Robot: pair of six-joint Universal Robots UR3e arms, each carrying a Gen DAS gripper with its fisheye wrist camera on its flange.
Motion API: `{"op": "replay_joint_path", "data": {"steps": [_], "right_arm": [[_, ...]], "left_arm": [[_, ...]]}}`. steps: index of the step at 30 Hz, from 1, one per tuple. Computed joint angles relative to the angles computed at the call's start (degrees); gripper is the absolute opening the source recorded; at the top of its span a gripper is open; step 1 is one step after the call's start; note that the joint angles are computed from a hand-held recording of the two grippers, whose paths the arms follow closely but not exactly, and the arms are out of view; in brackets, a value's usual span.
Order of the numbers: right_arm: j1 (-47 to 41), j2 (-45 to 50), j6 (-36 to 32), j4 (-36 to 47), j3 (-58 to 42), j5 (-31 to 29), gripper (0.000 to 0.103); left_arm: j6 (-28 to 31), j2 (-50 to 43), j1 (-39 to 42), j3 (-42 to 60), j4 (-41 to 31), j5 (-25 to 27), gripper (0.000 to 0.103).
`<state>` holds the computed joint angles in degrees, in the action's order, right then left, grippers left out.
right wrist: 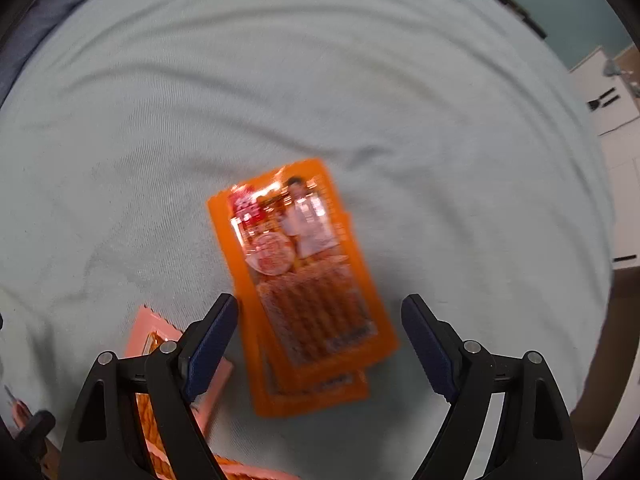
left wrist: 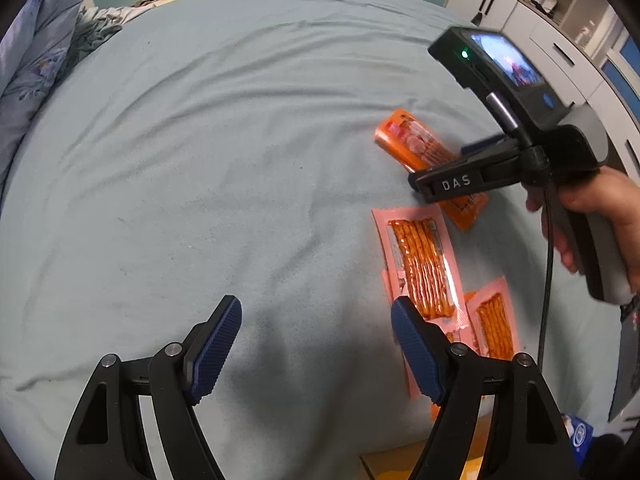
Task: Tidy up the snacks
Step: 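Reach the right gripper to the orange packs on the sheet and grasp one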
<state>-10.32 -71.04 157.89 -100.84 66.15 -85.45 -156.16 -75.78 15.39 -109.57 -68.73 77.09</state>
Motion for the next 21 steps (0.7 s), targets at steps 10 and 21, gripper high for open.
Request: {"op": "replay_joint_path", "data": {"steps": [10,21], "right_arm": [[-12.94,-17.07,-7.79,1.25,19.86,16.85,0.023],[-38.04,-48.39,-27.34,23.67,40.74,25.91,0.003]], "left_arm": [[-0.29,0.28,-1.61,-1.77,2.85,2.25,0.078],[0.25,3.78,-3.44,-4.24,4.35,5.54,0.078]]}}
